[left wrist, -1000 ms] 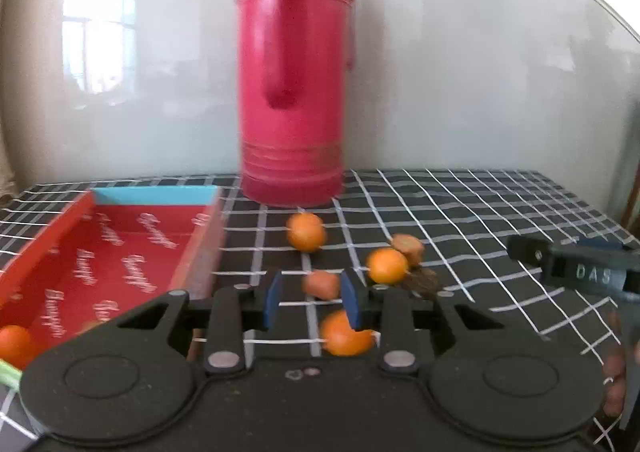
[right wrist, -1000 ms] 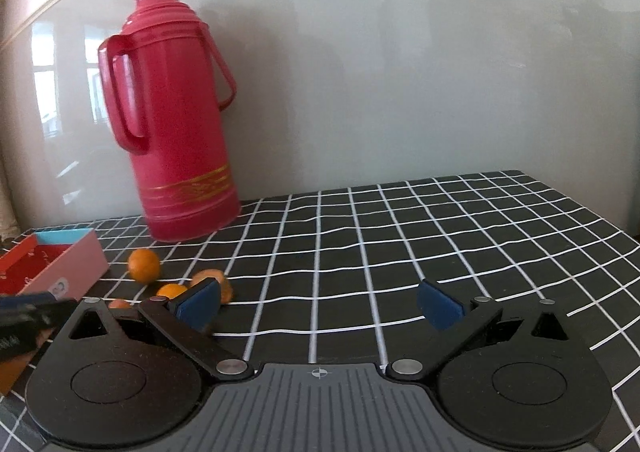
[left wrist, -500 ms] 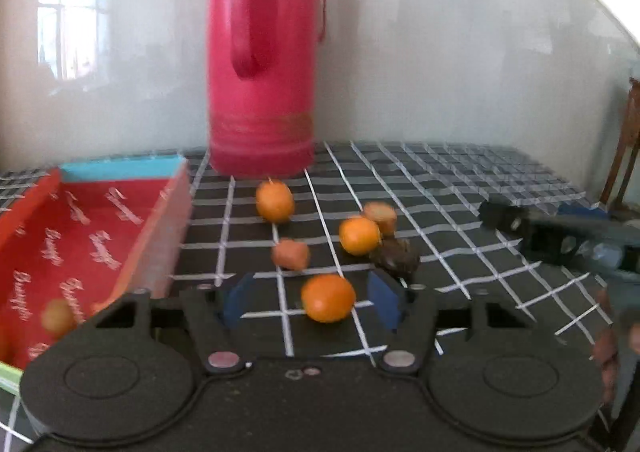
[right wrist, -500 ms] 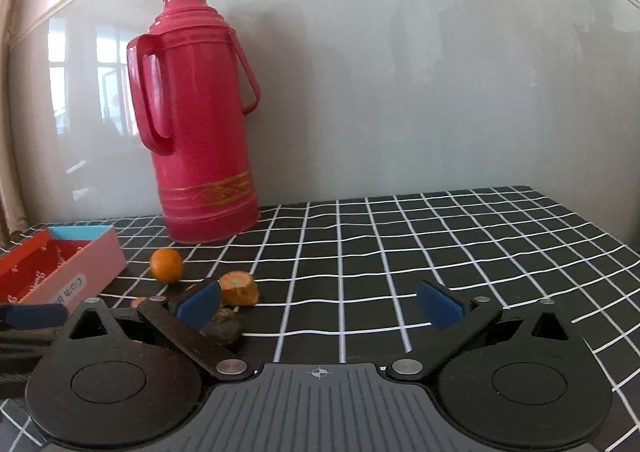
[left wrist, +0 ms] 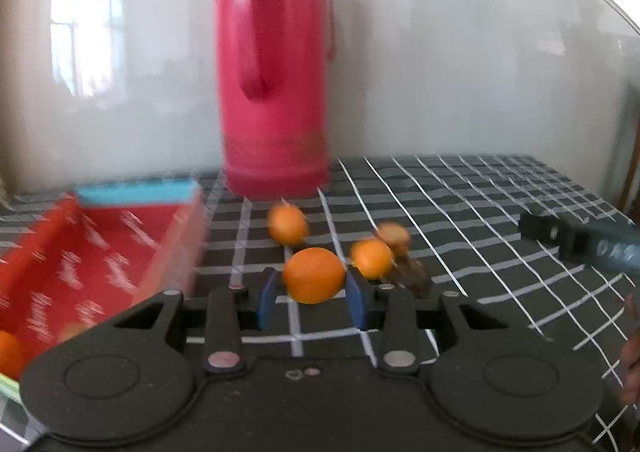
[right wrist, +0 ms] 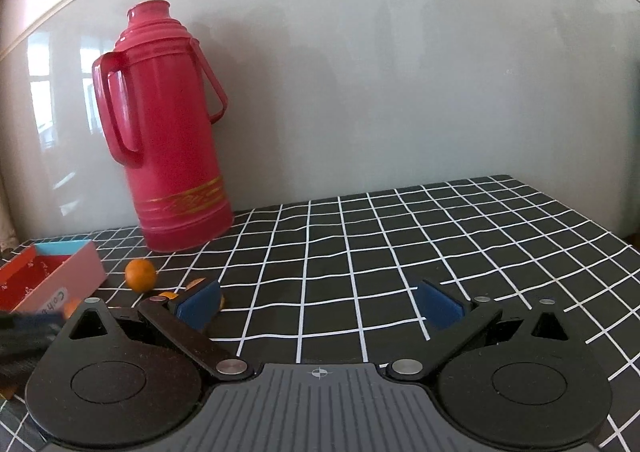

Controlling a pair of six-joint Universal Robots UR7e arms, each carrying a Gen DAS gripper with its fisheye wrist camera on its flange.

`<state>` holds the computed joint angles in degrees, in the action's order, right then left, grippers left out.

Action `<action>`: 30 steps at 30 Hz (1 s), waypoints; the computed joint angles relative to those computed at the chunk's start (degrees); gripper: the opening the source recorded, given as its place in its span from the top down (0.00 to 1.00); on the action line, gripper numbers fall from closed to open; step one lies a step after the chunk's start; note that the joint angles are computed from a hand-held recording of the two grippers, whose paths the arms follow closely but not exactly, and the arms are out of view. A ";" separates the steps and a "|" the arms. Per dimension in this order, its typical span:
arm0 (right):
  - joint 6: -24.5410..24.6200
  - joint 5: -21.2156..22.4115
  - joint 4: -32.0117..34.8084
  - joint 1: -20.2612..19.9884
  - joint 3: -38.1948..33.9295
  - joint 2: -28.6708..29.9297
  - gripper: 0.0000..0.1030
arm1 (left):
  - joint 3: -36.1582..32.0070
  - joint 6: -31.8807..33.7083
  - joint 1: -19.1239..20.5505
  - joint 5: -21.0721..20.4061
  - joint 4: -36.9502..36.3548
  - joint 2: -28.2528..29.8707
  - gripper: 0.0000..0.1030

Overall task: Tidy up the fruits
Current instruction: 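Lower the left gripper onto a small mandarin orange and grasp it, then carry the mandarin with the left gripper into the box and release, then lower the right gripper onto the dark brown round fruit and grasp it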

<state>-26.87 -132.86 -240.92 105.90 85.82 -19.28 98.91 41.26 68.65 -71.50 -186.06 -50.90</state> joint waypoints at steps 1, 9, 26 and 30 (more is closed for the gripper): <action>0.38 0.13 0.31 0.07 -0.13 0.09 0.00 | 0.45 0.43 0.10 -0.04 -1.54 -0.67 0.73; 0.11 1.40 1.93 1.19 -1.89 1.67 0.00 | -0.98 -0.32 2.74 3.77 -3.84 -4.34 0.73; -7.91 0.36 13.66 3.09 -12.44 7.70 0.00 | -0.81 0.00 5.28 4.45 -4.18 -6.87 0.06; -7.26 0.46 17.30 2.68 -14.07 8.09 0.00 | -2.14 -1.22 6.02 4.10 -3.08 -6.66 0.06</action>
<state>-34.13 -132.40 -223.63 108.58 71.74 -11.19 96.78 40.04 74.67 -67.39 -189.14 -57.56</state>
